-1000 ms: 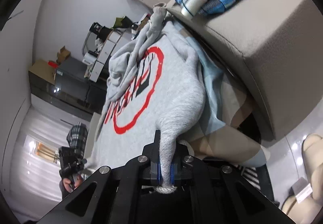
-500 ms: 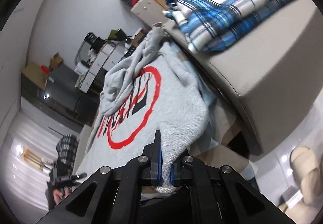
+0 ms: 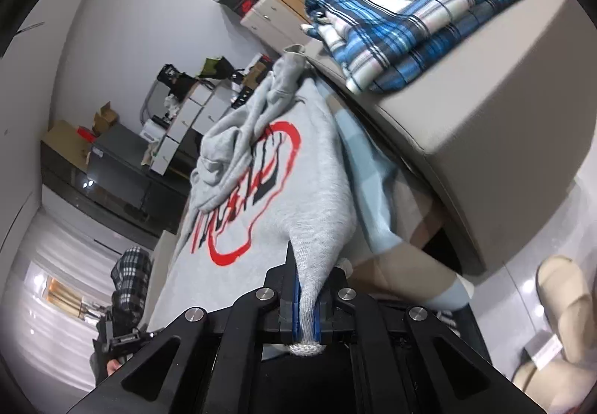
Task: Fold large clothes
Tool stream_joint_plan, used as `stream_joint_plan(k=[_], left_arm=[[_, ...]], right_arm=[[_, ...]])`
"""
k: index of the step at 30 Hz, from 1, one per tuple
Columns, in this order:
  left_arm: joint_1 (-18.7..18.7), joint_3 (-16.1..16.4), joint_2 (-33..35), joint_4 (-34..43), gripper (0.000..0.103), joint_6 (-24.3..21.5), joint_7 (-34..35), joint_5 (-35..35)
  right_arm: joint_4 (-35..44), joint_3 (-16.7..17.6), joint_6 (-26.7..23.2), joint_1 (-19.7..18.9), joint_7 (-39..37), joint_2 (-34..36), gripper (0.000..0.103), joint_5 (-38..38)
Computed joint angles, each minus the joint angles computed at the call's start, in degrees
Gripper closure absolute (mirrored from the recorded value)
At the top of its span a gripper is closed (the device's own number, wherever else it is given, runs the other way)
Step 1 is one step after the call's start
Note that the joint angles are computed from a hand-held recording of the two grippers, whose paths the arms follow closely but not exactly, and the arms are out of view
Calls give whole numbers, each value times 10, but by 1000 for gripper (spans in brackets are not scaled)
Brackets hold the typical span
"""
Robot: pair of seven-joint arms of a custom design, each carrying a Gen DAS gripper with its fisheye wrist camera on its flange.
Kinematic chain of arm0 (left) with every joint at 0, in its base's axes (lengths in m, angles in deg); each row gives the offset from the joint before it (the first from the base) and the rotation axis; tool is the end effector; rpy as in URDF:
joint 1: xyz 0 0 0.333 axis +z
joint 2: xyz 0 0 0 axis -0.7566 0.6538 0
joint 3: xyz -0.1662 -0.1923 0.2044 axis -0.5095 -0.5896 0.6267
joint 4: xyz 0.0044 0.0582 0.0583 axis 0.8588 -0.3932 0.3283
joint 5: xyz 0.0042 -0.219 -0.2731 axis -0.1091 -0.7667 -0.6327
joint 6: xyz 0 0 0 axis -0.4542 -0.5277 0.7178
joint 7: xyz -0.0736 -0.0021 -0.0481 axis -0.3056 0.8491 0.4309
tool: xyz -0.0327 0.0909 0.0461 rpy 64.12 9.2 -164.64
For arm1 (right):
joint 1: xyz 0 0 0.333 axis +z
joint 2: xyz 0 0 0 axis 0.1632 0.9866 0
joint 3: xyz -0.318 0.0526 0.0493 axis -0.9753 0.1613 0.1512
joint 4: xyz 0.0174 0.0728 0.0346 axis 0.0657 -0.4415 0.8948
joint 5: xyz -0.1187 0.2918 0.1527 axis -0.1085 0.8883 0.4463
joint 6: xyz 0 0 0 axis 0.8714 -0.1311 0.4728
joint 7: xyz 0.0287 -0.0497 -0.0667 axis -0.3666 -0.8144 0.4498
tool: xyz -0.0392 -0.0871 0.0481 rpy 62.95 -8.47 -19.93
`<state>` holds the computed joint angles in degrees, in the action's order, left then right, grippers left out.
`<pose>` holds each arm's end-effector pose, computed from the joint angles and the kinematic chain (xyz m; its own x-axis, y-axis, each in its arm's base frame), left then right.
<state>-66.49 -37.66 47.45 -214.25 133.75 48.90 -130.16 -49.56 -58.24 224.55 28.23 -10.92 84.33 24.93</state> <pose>0.4550 -0.2276 0.4752 0.2073 -0.7664 0.6080 -0.8827 -0.4145 -0.2214 0.5082 0.1818 0.4658 0.0041 -0.6949 -0.7191 -0.8185 0.4107 -0.4016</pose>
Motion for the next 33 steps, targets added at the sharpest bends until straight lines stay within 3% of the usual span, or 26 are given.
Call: stream_joint_plan(k=[6,8,11,13,15,16,17,18,20,26,28,33], left_arm=[[-17,3,-13,-18,101,22,61,-78],[-28,10,-8,-7,101,25,142,-158],[-23,9,3,15,101,19,206,-206],[-13,6,13,33,100,-3,200,-181],[-3,3,26,52,80,-24,171,-143],[2,3,35,62,40,-39,166,-143],[6,1,40,68,21,-51,194,-181],[10,-1,41,70,20,-51,211,-211],[16,-4,47,78,20,-54,198,-207],[29,-11,51,82,20,-66,269,-293],[30,-11,48,79,20,-66,287,-317],[27,-11,42,76,22,-65,253,-269]], right_arm=[[-12,0,11,5,-14,-18,99,11],[-13,-3,3,4,-12,-18,99,9],[-1,-4,-14,3,-10,-11,98,3],[10,-4,-27,1,-7,-3,98,-2],[23,-3,-38,0,0,8,98,-18],[31,-4,-52,-3,14,15,97,-37],[39,-5,-71,-7,32,24,95,-56],[41,-5,-75,-8,60,29,95,-85],[45,-7,-82,-12,141,43,95,-158],[55,8,-126,-43,98,67,93,-90],[62,10,-149,-52,72,74,88,-57],[77,8,-165,-52,68,85,87,-68]])
